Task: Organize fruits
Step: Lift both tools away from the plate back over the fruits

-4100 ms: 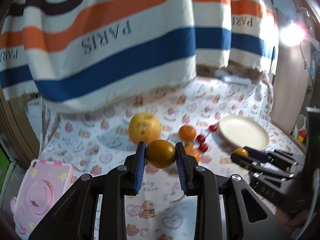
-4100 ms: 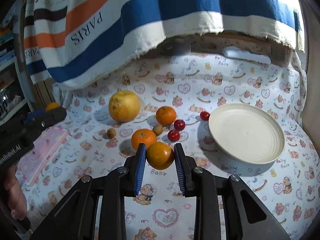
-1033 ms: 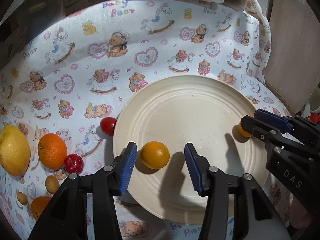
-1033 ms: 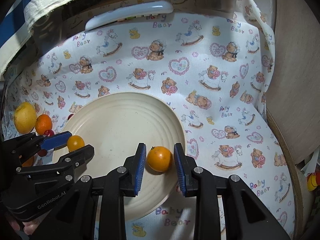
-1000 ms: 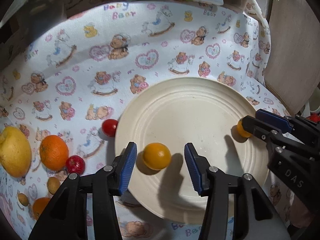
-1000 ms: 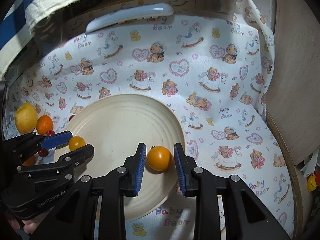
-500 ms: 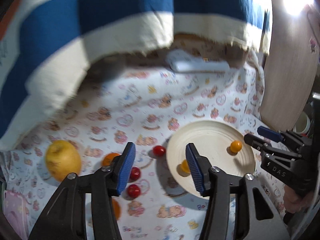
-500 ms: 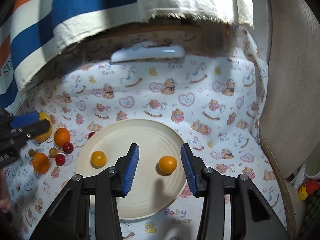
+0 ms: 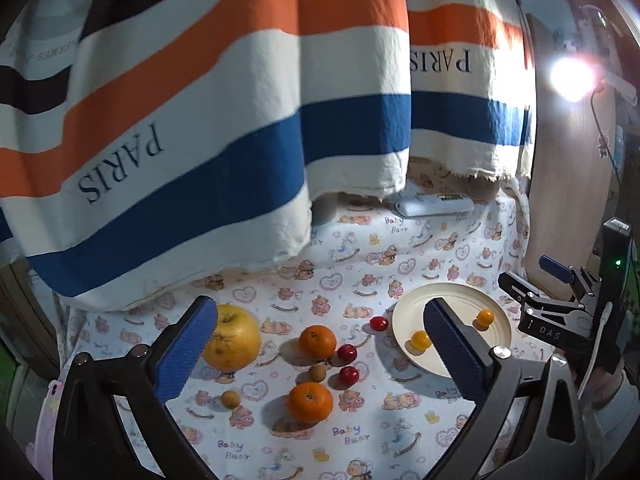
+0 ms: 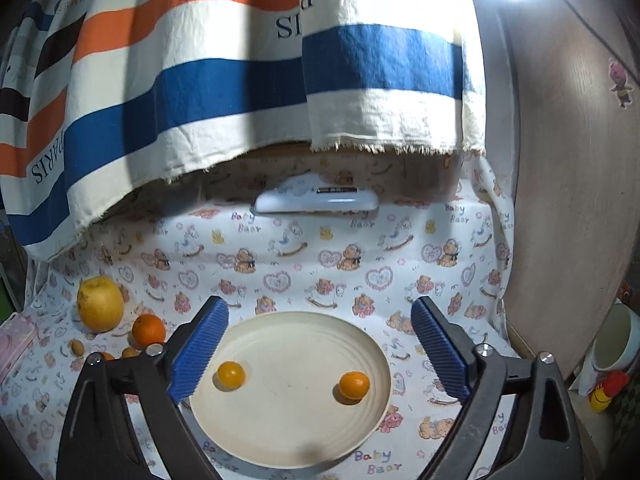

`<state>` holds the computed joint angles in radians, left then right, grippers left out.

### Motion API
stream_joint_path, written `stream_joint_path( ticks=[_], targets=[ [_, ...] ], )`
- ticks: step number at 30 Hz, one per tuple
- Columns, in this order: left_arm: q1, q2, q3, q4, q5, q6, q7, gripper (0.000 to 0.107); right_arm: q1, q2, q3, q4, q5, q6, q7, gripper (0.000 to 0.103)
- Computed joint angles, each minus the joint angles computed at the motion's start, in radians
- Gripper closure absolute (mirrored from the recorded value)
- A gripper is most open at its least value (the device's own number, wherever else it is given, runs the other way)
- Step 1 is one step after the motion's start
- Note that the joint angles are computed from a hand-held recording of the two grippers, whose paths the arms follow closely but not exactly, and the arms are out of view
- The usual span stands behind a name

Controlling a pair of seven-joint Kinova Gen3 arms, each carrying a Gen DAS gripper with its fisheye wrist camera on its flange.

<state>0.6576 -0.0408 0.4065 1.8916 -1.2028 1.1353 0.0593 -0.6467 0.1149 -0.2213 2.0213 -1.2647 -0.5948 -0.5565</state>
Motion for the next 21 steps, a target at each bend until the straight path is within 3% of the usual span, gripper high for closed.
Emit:
stream_joint_path(
  ticks=[2,5,8,14,21],
  targets=[
    [0.019,-0.006,0.025,0.038,-0.064,0.058,0.054,0.005,-0.017,0.004,-0.034,0.012,0.011,-0.074,0.003,0.0],
    [0.026,-0.038,0.054,0.124,-0.16,0.076,0.141,0.005,-0.096,0.02,-0.035,0.017,0.01,-0.167,0.081,0.0],
    [0.031,-0.061,0.047,0.145,-0.163,0.084,0.164,0.005,-0.118,0.018,-0.045,-0.012,-0.051,-0.139,0.174,0.0],
    [-0.009,-0.12,0.057,0.24,-0.214,0.042,0.25,0.005,-0.14,0.014,-0.081,-0.045,-0.043,-0.116,0.143,0.0],
    [-0.059,-0.174,0.076,0.347,-0.261,0.017,0.38,0.005,-0.197,0.069,-0.092,-0.133,-0.071,-0.146,0.212,0.0]
  ],
)
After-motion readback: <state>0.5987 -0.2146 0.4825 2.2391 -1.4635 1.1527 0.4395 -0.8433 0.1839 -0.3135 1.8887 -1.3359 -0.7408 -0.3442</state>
